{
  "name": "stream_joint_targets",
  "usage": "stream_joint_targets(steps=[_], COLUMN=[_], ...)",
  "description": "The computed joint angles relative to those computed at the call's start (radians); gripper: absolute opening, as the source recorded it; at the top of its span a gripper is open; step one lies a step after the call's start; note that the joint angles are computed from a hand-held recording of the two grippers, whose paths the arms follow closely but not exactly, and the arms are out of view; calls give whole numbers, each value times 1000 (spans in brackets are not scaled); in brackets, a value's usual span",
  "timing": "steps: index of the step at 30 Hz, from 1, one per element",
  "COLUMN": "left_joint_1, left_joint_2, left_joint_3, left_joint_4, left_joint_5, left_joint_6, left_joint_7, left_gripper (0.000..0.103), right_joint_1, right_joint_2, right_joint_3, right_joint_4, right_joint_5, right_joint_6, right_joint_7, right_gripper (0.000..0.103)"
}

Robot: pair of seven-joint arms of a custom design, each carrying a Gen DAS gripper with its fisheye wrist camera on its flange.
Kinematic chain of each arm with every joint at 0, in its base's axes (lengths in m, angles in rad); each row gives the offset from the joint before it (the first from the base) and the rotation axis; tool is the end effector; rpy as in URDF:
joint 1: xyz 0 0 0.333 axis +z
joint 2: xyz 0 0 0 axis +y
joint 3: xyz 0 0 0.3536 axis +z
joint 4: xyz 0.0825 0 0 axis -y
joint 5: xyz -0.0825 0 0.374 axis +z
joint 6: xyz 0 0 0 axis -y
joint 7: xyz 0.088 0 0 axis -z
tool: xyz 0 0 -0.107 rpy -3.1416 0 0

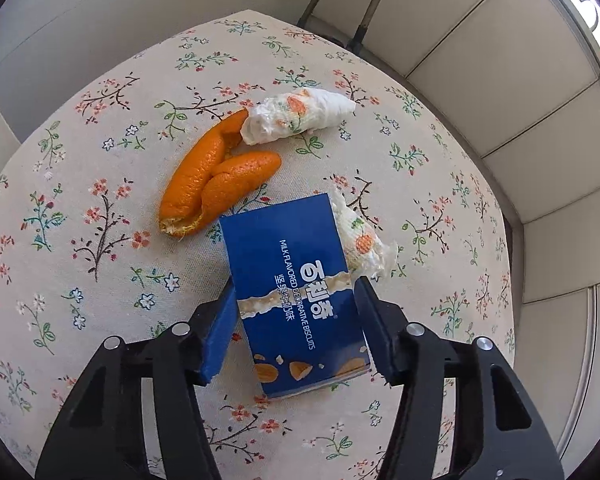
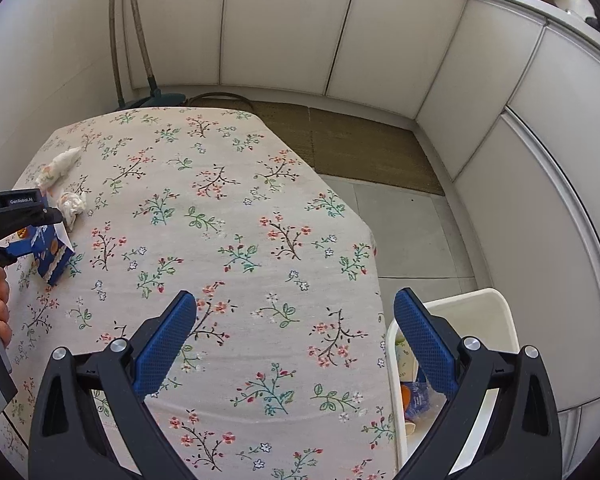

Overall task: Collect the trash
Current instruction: 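Lift the biscuit box with the left tool while the right tool grasps the white wrapped snack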

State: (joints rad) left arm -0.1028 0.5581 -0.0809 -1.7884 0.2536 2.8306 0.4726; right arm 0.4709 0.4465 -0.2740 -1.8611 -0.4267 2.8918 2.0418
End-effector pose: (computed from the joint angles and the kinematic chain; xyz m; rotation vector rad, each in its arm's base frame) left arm 0.6960 -0.1335 0.3329 -2.6361 1.2022 -0.6907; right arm 0.6638 0.1821 0.3883 -2.0451 1.7218 -0.7544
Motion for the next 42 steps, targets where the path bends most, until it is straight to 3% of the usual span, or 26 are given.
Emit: stream_joint_targets(steps=[5, 11, 13, 16, 18, 22, 25, 31, 34, 37, 40, 41, 42], left_joint_1=[2, 67, 82, 51, 66, 177, 174, 177, 153, 153, 160, 158, 155], left_joint_2=[-71, -238, -294, -355, -376, -379, -376, -363, -355, -351, -353, -354, -355], left_joint_3=[5, -35, -38, 20, 20, -88, -86, -89, -62, -58, -65, -63, -60], left_joint_4=[-74, -258, -316, -368, -391, -419, -418, -410, -402, -399, -401, -401, -401], left_joint_5=[28, -5, -14, 65, 70, -170, -211, -285, -249, -244, -257, -254, -250], left_joint_6=[0, 62, 87, 97, 104, 122, 114, 106, 99, 94, 89, 88, 85], left_joint_7=[18, 89, 115, 69, 63, 251, 297, 357, 329, 318, 323, 321, 316], left_gripper=[54, 54, 54, 54, 54, 54, 54, 54, 54, 54, 54, 54, 54], right_joint_1=[-103, -321, -340, -414, -413, -340, -300, -191, -145, -96, -67, -66, -66], right_joint_2=[16, 100, 140, 243, 305, 401, 460, 533, 566, 598, 607, 606, 607], right_joint_3=[147, 462, 514, 668, 707, 683, 670, 563, 508, 444, 402, 404, 406], right_joint_4=[9, 83, 122, 223, 290, 421, 525, 682, 752, 821, 840, 840, 844], right_joint_5=[131, 362, 383, 456, 485, 512, 543, 570, 582, 591, 609, 616, 625], right_joint_6=[32, 93, 119, 113, 97, 80, 36, -49, -96, -147, -161, -169, -182], right_joint_7=[-190, -566, -647, -776, -822, -868, -890, -904, -908, -901, -908, -917, -924], right_gripper=[96, 96, 96, 96, 96, 96, 95, 85, 76, 56, 47, 37, 37])
